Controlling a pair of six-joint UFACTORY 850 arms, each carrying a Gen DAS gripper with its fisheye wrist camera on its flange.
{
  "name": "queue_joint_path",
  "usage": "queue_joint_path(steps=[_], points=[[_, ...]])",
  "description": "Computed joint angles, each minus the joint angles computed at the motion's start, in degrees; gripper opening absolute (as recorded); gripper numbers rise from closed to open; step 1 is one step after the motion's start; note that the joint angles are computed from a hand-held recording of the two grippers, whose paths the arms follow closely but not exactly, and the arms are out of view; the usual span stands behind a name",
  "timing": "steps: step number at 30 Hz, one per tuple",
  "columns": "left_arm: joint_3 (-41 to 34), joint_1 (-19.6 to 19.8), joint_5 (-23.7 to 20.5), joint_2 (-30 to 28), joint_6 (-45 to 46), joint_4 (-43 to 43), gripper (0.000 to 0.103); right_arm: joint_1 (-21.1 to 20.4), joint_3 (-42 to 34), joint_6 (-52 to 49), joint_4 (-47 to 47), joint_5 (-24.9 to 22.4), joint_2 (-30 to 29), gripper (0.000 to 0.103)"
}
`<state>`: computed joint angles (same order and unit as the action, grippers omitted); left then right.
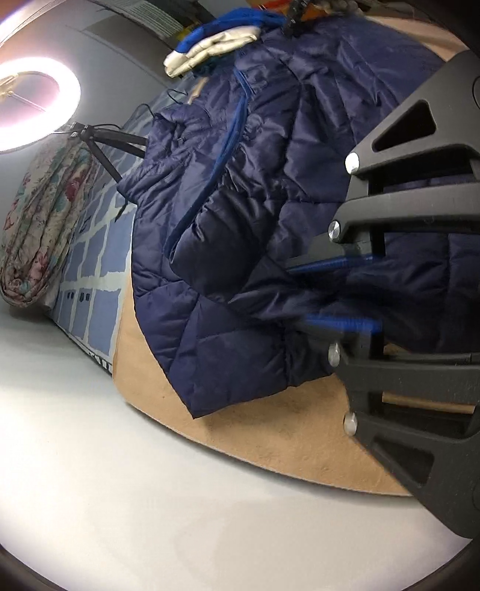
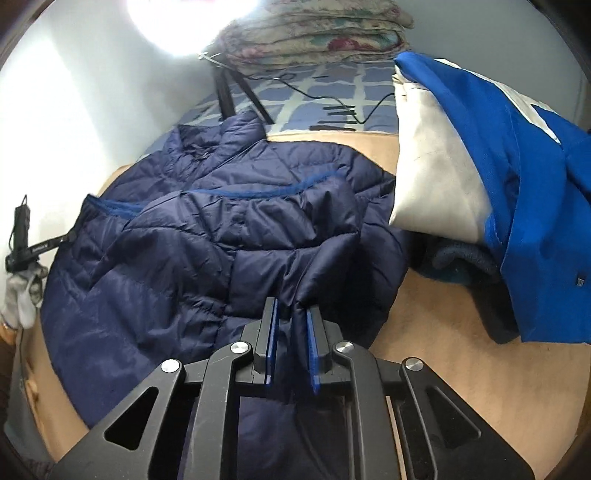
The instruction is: Fold large clothes
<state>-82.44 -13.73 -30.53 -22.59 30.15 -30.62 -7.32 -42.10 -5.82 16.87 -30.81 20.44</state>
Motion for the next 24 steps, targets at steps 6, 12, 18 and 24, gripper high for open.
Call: queue_joint_path(steps=[6,12,18,24], points=[[2.5,-0.8,6.5,3.1,0.1,2.6,0.001,6.6,-0.4,19.2,-24.7,0.7,1.6,0.002],[-0.8,-1.2,8.1,2.8,-3.9,5.9,0.001,8.7,-2.0,36.8,-43.6,0.5,3.3,0.001],[-7.0,-2.5,9.7,0.1,-9.6,10.3,0.001,10.6,-5.3,51.0,-59.1,-0.4,0.1,0.001],[-16.1,-4.1,9.9,-6.4,-22.8,20.9,0.001,10.1,-8.9,62.1,-70.2,-1.1,-5.9,0.001]])
